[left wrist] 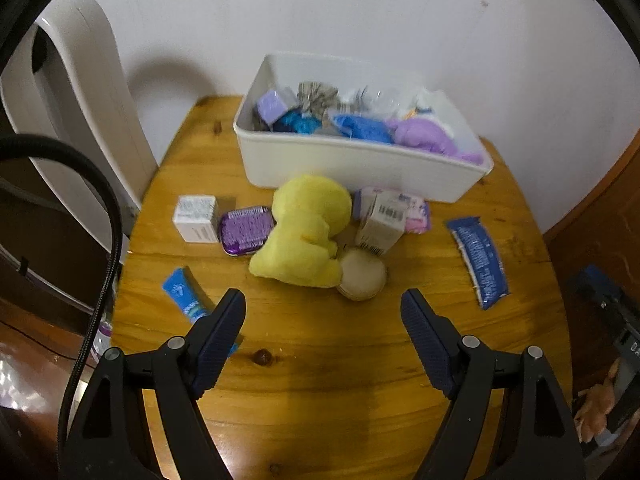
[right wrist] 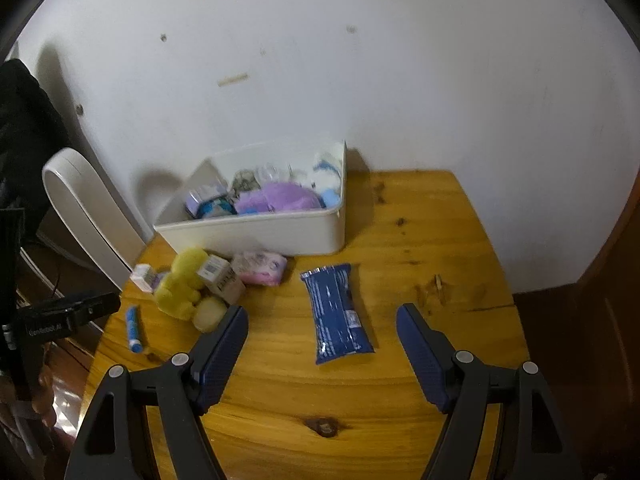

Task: Organize objects
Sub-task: 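Pull both tools back from the tray toward the blue wrapped bar, then grasp the yellow plush chick with the left tool while the right tool grasps the blue wrapped bar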

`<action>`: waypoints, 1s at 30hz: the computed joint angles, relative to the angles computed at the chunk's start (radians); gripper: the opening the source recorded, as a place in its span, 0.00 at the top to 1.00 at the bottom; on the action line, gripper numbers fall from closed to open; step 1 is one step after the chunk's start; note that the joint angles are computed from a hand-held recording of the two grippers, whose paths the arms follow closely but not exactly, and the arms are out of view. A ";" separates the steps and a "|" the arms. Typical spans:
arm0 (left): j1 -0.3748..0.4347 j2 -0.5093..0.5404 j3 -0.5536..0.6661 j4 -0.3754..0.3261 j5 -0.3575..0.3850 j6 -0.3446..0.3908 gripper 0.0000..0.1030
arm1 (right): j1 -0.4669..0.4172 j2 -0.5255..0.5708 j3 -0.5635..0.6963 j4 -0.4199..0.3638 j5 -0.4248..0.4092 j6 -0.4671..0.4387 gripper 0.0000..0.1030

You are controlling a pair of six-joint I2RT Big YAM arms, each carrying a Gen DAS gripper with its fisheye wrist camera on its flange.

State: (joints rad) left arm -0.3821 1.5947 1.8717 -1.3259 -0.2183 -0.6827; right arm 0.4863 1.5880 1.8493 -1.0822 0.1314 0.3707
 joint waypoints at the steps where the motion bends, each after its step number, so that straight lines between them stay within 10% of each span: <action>1: 0.004 0.009 -0.001 0.004 0.006 0.001 0.20 | -0.004 0.009 -0.001 -0.003 -0.008 0.001 0.25; 30: 0.077 0.205 0.085 0.013 0.009 0.027 0.26 | -0.047 0.252 0.104 -0.055 -0.063 -0.025 0.25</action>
State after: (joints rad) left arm -0.3051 1.7993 1.9562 -1.3130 -0.2089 -0.6555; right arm 0.4390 1.8403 1.9536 -1.1376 0.0682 0.3462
